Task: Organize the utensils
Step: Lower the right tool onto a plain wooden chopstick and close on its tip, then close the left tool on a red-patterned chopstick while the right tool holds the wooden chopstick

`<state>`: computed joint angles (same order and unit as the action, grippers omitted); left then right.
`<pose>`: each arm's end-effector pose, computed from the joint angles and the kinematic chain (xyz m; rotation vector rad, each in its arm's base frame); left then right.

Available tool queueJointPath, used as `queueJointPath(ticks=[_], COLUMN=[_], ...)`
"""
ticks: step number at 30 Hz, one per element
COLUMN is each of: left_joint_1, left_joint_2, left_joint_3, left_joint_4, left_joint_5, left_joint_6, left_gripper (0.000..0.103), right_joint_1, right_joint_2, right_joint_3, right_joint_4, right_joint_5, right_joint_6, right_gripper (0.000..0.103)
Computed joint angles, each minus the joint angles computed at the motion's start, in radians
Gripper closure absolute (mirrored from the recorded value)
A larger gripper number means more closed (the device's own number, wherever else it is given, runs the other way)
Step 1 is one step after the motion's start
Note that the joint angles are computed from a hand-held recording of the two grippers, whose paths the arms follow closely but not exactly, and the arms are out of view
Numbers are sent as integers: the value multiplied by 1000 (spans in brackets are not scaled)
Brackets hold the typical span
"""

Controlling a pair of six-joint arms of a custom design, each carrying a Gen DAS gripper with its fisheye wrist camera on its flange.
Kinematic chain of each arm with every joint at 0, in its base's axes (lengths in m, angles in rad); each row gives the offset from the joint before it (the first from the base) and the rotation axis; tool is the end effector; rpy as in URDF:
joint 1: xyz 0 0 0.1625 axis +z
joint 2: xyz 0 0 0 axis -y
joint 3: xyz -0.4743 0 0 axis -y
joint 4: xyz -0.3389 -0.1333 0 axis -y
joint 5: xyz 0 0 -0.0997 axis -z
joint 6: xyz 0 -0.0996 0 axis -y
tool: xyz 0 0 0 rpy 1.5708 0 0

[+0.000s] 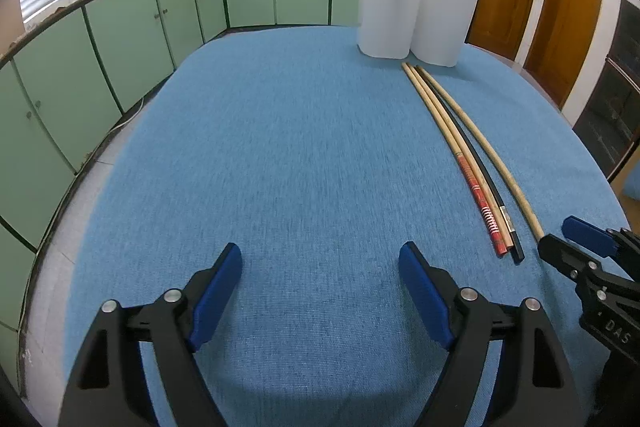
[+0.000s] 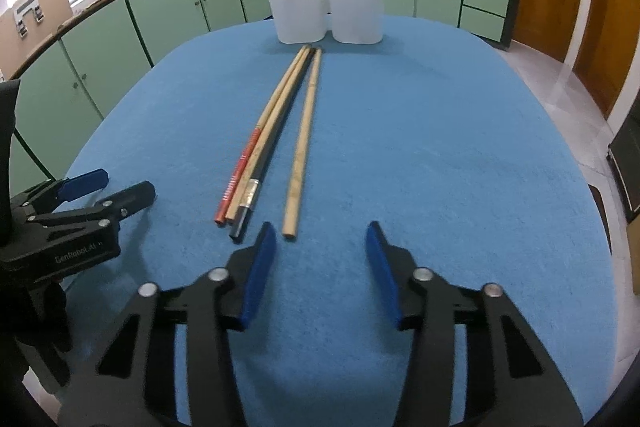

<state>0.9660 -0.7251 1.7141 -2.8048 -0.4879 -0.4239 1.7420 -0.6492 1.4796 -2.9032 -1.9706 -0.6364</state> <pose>-0.1871 -0.6599 0.1728 0.0358 2.1635 -0.8698 0.2189 -0.7111 0.1666 0.8953 -2.4382 0.5260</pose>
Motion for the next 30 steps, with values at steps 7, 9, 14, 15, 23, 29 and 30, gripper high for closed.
queueJointPath(ticks=[7,9,14,15,23,29,30], left_joint_1=[-2,-3,-9,-10,-21,-20,-19], left_joint_2=[1,1,10,12,60,91,94], left_joint_3=[-2,-2,-8,-9,-66,-111,-115], left_joint_4=[12,5,-15,-20,-32,-6,-7], left_joint_5=[1,-7,-49,-58,-123,-110,-111], left_joint_6=[-4,-2,26,33,92,106,108], left_gripper=[22,22,22,22,22,22,22], right_joint_1=[14,12,2,0,-25,-30,-32], right_joint_2=[23,19,15,14,2,1,-1], right_joint_3=[-15,-12,-19,-21,-36,-44,-44], right_joint_4=[0,2,-21,-28,-15,1,4], right_joint_5=[-18,-13,-34,-40,-25,-12,-8], right_joint_6=[-28,-27,-7,-7,21,30,32], right_gripper=[96,97,97,97,97,97,97])
